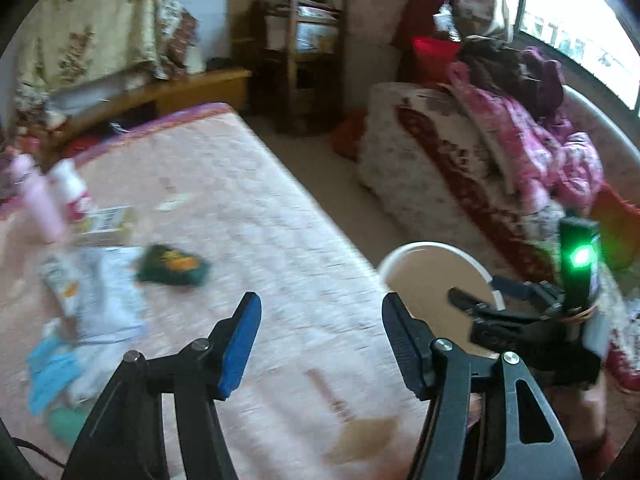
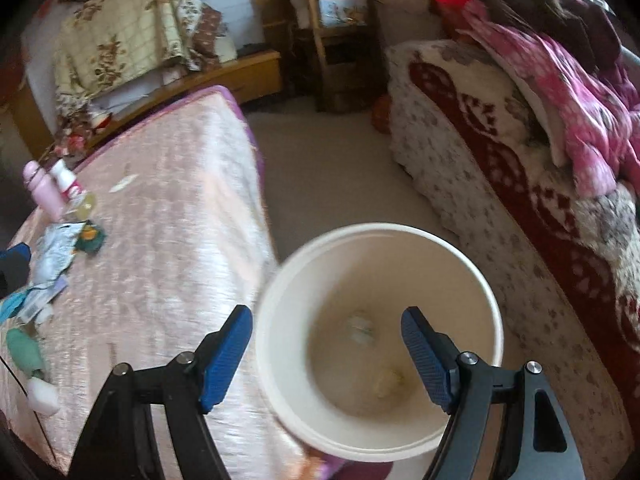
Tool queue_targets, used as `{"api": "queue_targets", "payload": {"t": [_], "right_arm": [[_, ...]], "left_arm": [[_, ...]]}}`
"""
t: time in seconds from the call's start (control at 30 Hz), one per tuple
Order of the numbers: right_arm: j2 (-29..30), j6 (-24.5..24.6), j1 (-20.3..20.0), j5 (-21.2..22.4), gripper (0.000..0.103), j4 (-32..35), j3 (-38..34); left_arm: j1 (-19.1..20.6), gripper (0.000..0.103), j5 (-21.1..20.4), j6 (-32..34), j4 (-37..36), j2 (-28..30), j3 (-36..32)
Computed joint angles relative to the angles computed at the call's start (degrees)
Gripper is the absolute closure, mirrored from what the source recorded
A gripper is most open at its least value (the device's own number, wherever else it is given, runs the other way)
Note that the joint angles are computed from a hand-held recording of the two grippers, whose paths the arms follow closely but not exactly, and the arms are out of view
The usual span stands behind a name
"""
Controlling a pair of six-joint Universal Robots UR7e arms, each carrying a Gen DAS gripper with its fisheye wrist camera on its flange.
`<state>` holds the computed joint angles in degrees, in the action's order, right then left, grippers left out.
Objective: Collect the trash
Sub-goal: 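Carry the paper ball to the white bucket and open the right gripper, then grasp the green towel with the right gripper while the left grasps white tissue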
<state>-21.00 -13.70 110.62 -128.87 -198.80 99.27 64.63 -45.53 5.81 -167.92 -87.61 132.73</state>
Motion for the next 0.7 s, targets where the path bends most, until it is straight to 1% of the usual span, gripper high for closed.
{"api": "queue_targets", "payload": {"t": [0.07,0.17,0.23,0.37,0.57,0.67,0.7], "right_arm": [[1.3,-0.6,1.6,0.0,0.023,0.0,-1.3],[3.2,-1.4,4.0,-0.1,0.023,2.0,-3.4],[4.6,-1.5,5.6,0.4,0.023,3.5,-5.1],[7.0,-1.4,8.1,1.9,0.023,6.4,-7.9],[10.6,-2.0,11.8,4.2,0.023,11.1,-12.6],[12.0,-1.8,13.0,6.0,0.023,13.3,-14.3],[12.2,-1.8,13.2,6.5,0.023,13.8,-14.6]], "left_arm": [[0.2,0.039,2.1,0.2,0.1,-2.1,0.9],[0.3,0.039,5.2,0.1,0.7,-5.4,2.2],[0.6,0.039,6.6,0.2,0.8,-7.7,3.0],[1.3,0.039,8.6,0.2,1.9,-12.8,4.5],[3.0,0.039,10.9,0.8,3.4,-18.3,5.5],[4.9,0.039,10.8,1.3,4.8,-22.0,5.4],[5.6,0.037,10.5,1.6,5.4,-23.2,5.2]]}}
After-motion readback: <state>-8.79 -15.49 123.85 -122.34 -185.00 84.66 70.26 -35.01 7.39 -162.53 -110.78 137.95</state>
